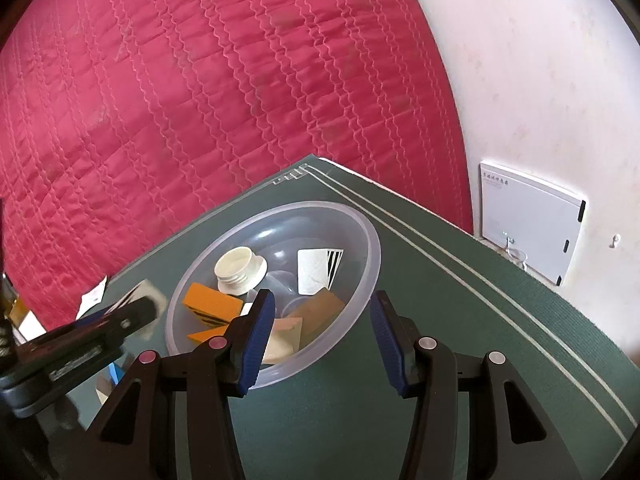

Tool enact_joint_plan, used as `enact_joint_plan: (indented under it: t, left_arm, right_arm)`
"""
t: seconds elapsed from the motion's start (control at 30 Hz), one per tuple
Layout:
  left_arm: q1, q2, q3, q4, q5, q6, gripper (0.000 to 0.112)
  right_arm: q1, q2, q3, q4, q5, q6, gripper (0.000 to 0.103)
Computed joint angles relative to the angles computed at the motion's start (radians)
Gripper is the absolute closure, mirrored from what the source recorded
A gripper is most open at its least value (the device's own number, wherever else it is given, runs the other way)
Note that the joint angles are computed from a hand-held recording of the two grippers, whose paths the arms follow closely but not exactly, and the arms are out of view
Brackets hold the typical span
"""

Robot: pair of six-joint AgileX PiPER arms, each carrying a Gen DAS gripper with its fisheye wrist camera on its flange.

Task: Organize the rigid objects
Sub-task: 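Carry the striped triangular block into the clear bowl and open the left gripper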

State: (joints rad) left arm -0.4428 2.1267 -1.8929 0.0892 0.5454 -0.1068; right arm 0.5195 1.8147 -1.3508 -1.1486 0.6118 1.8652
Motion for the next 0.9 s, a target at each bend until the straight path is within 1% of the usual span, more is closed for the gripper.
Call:
enact_joint_plan:
  t: [0.1,0.3,0.33,0.37,0.43,0.53,0.7,0.8,0.9]
  left_arm:
    - [-0.013,0.07,-0.127,-0.02,0.063,0.021,0.064]
    - [-0.028,0.174,-0.312,-0.054,0.141,0.053,0.063]
    - [-0.03,0.183,-0.326,-0.053,0.146,0.049,0.059]
    - [-0.032,0.195,-0.345,-0.043,0.156,0.04,0.05]
    - [-0.032,0.191,-0.325,-0.026,0.135,0.025,0.047]
    - [-0.024,0.18,-0.293,-0.007,0.12,0.009,0.046]
    - [0.003,0.128,-0.187,0.025,0.065,-0.036,0.046]
    - [0.017,0.083,-0.101,0.079,0.015,-0.094,0.042]
    - [0.036,0.051,-0.038,0.094,-0.014,-0.122,0.04]
  right_arm:
    - [-0.005,-0.008,0.012,-0.008,-0.006,0.023,0.052]
    - [-0.009,-0.011,0.014,-0.005,-0.012,0.025,0.052]
    - [-0.009,-0.014,0.018,-0.007,-0.012,0.027,0.052]
    - [-0.009,-0.014,0.019,-0.007,-0.014,0.026,0.052]
    - [-0.01,-0.015,0.018,-0.005,-0.015,0.024,0.052]
    - [-0.009,-0.014,0.018,-0.004,-0.015,0.024,0.052]
    - [-0.004,-0.011,0.014,-0.003,-0.016,0.014,0.052]
    - [0.001,-0.005,0.006,0.002,-0.017,0.004,0.052]
    - [0.005,-0.001,0.001,0.006,-0.019,-0.004,0.051]
